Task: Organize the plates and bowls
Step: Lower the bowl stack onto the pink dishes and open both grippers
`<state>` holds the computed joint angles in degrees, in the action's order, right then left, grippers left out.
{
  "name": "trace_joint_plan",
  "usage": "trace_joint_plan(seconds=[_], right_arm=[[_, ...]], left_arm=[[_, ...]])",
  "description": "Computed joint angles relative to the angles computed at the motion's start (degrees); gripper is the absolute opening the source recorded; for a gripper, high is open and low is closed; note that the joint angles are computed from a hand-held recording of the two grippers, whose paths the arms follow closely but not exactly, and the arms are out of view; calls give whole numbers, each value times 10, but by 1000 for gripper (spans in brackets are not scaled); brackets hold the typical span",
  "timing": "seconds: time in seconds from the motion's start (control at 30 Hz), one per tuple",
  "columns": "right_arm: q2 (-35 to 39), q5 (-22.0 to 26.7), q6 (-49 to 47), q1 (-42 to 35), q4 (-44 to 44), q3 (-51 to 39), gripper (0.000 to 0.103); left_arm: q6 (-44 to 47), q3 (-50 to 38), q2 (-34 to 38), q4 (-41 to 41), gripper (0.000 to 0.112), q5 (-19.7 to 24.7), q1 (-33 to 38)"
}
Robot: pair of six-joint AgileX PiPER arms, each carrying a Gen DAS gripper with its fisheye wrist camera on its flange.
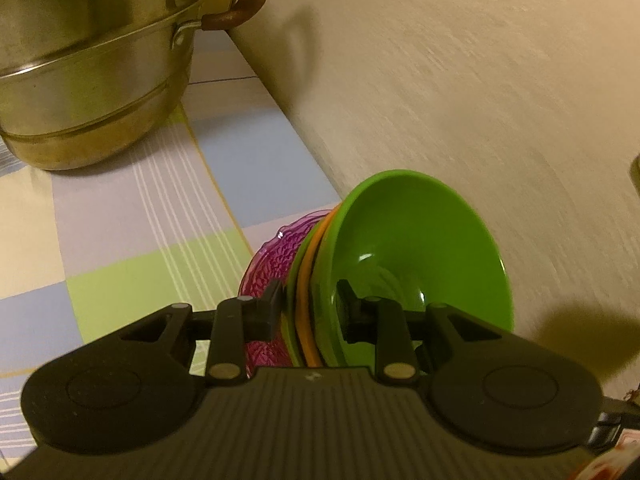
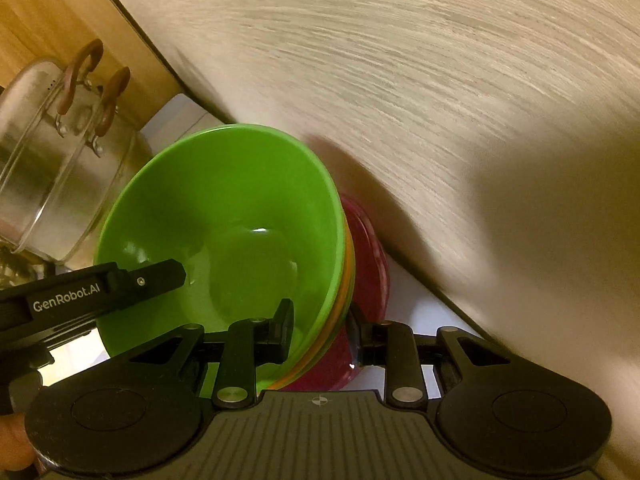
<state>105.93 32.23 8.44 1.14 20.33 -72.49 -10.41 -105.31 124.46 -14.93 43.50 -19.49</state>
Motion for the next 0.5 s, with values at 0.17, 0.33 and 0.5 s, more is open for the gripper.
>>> trace_joint_plan(seconds=[0.17, 0.33, 0.5], right_arm=[[4, 4, -14, 2, 1, -9, 30], [-6, -4, -43, -7, 21, 8, 30], [-17, -22, -72, -10, 47, 29, 35]], left_arm=[[-9, 15, -4, 6, 24, -10, 1], [-2, 12, -2, -7, 26, -10, 5], [17, 40, -16, -37, 39, -28, 12]])
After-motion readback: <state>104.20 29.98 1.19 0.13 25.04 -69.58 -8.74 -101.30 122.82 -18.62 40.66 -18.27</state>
